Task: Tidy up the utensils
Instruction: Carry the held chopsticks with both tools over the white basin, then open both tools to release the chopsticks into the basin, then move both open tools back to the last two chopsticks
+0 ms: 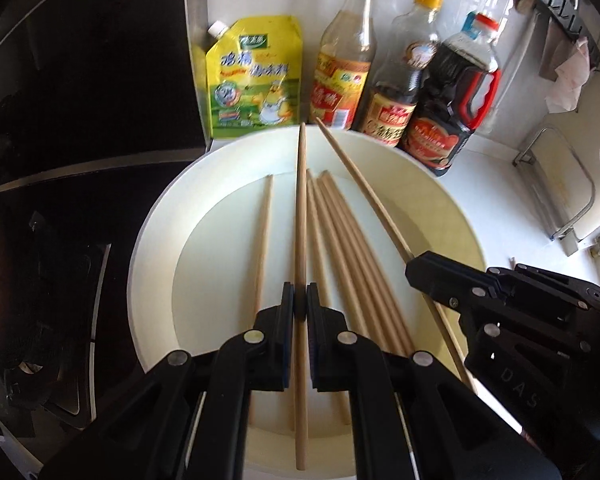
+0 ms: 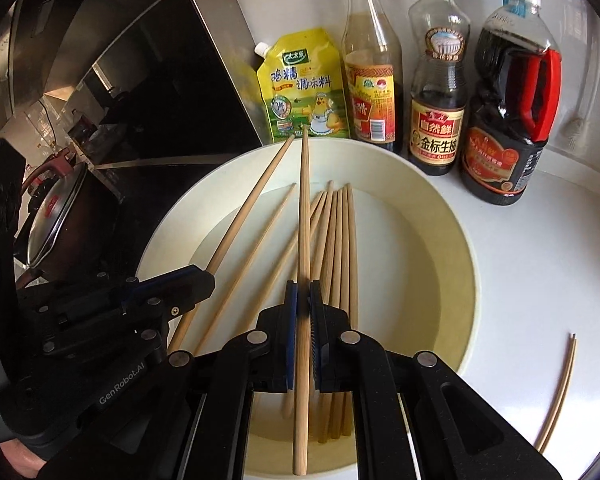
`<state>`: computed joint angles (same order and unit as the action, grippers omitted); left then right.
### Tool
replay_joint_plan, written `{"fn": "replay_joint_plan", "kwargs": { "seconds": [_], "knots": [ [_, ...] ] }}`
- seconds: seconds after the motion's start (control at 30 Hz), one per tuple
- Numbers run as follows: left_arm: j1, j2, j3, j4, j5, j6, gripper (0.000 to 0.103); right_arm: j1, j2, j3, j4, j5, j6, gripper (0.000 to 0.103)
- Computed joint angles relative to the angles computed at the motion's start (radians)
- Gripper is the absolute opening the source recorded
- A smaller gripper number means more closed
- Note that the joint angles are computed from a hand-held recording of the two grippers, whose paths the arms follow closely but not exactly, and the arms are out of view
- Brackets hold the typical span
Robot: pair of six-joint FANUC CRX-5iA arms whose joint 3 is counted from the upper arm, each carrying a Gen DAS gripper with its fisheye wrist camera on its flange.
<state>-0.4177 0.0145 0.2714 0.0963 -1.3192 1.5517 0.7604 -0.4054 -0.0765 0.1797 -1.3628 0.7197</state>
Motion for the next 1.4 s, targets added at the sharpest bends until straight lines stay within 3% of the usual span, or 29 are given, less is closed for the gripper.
{"fn": "replay_joint_plan", "kwargs": {
  "seconds": [0.33,0.4,0.47,0.87,1.4],
  "knots": [
    [0.027,0.046,-0.014,0.030,-0.017,-0.034,0.008,-0.043,0.060,0.000,-0.053,-0.049,-0.032,0.006],
    [0.030,0.051,-0.011,0.040,-0.011,-0.037,0.018,-0.042,0.057,-0.004,-0.042,-0.051,-0.044,0.007],
    [0.031,0.049,-0.007,0.035,-0.003,-0.028,0.039,-0.043,0.051,-0.010,-0.034,-0.047,-0.055,0.014],
    [0.044,0.021,-0.002,0.027,0.000,-0.009,0.044,0.010,0.006,-0.020,0.033,-0.061,-0.093,0.015],
    [-0.022,-0.060,-0.030,-0.011,-0.001,0.050,0.053,0.216,-0.157,-0.098,0.196,-0.167,-0.272,0.021]
  ]
}}
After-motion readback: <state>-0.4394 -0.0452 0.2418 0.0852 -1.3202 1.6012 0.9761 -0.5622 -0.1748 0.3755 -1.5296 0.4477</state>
